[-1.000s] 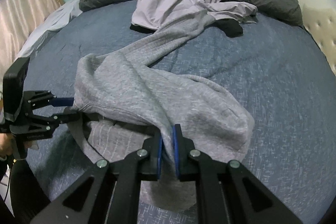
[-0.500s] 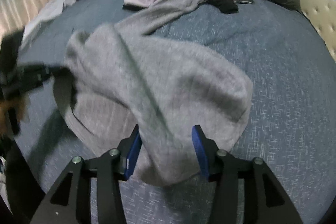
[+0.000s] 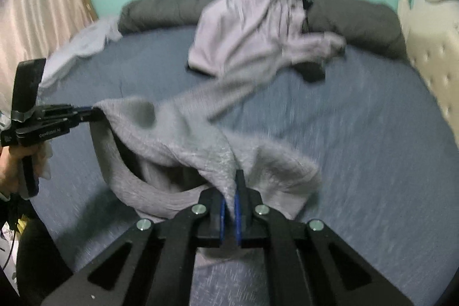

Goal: Fold clothes
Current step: 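Lift the grey sweatshirt with both grippers, spreading it between them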

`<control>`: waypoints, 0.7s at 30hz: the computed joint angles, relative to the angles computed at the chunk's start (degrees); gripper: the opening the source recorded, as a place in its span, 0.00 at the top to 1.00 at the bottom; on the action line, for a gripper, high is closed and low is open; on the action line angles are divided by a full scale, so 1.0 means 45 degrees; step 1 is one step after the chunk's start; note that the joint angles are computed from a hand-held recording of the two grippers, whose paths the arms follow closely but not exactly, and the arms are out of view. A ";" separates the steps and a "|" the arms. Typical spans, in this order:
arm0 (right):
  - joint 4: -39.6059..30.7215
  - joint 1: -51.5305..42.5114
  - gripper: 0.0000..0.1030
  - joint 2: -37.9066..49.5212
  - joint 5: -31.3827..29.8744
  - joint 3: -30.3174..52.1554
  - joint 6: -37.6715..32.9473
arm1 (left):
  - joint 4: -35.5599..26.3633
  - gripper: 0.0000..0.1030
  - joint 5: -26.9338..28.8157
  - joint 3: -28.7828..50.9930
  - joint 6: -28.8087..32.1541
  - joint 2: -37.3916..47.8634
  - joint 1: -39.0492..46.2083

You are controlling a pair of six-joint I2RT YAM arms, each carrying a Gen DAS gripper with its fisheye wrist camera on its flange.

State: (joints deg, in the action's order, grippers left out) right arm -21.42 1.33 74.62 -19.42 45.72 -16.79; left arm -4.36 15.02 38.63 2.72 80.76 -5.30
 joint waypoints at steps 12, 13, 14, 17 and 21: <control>-0.5316 -0.0025 0.96 -0.1478 -0.0565 0.7755 -0.0378 | -0.6485 0.96 0.0146 0.6657 0.0107 -0.3297 0.0493; -0.5700 -0.0123 0.96 -0.1425 -0.0665 0.8570 -0.0318 | -0.7079 0.96 -0.0006 0.7622 0.0144 -0.3331 0.0365; -0.6085 -0.0225 0.96 -0.1322 -0.0767 0.9436 -0.0255 | -0.7511 0.96 -0.0089 0.8330 0.0215 -0.3308 0.0313; -0.7240 -0.0448 0.96 -0.0830 -0.0941 1.2081 -0.0117 | -0.8976 0.96 -0.0523 1.0887 0.0315 -0.2994 -0.0071; -0.9028 -0.0614 0.96 0.0248 -0.1021 1.6071 -0.0053 | -1.1251 0.96 -0.1339 1.5288 0.0344 -0.1981 -0.0740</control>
State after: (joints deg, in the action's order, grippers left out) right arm -62.05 -1.44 75.73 -24.01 118.04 -17.03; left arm -54.99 9.00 107.42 4.27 71.85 -8.63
